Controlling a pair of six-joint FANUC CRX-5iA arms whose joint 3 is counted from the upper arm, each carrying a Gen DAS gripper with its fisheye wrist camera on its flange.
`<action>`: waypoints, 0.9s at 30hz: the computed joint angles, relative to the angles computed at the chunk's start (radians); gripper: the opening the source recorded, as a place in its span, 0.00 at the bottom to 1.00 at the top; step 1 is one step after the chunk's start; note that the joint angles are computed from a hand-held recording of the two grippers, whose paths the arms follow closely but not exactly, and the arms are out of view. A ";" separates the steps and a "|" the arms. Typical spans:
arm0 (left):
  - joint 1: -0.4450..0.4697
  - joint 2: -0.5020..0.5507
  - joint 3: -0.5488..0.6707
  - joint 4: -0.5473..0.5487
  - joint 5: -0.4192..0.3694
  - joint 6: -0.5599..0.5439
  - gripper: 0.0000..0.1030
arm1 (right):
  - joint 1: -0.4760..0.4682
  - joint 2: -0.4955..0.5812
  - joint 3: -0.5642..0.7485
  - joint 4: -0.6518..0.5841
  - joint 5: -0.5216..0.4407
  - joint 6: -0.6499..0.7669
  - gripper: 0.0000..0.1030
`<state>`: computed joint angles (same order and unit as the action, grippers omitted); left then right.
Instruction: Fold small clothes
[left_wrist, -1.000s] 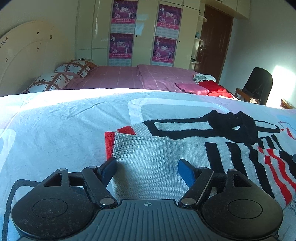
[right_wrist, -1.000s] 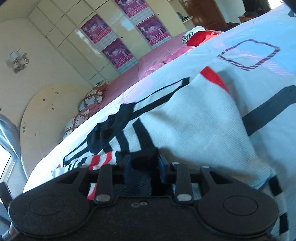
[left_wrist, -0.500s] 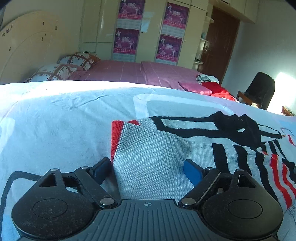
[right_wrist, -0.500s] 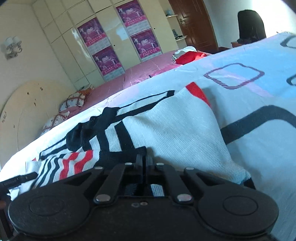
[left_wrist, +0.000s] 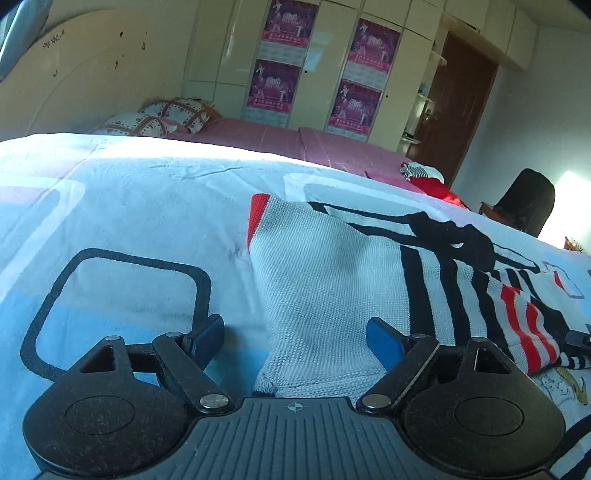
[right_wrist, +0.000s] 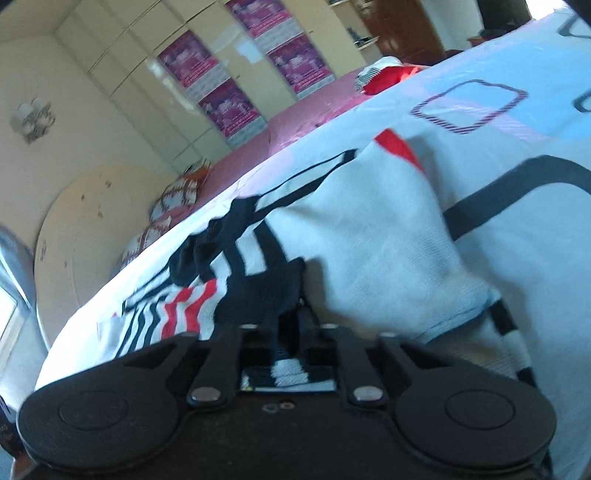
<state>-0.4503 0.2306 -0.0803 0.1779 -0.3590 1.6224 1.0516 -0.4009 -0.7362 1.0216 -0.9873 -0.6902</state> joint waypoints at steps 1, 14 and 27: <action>-0.001 0.004 0.013 -0.017 -0.013 0.013 0.82 | 0.014 0.011 0.011 0.002 -0.025 0.030 0.07; -0.038 0.017 0.115 -0.242 -0.129 0.175 0.82 | 0.056 -0.003 0.001 -0.012 -0.085 0.049 0.09; -0.113 0.002 0.177 -0.461 -0.266 0.432 0.85 | 0.059 -0.004 0.021 -0.045 -0.064 0.323 0.15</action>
<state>-0.5632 0.2328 0.0972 -0.2830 -0.6253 2.0541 1.1107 -0.4052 -0.7151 0.9767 -1.0517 -0.3671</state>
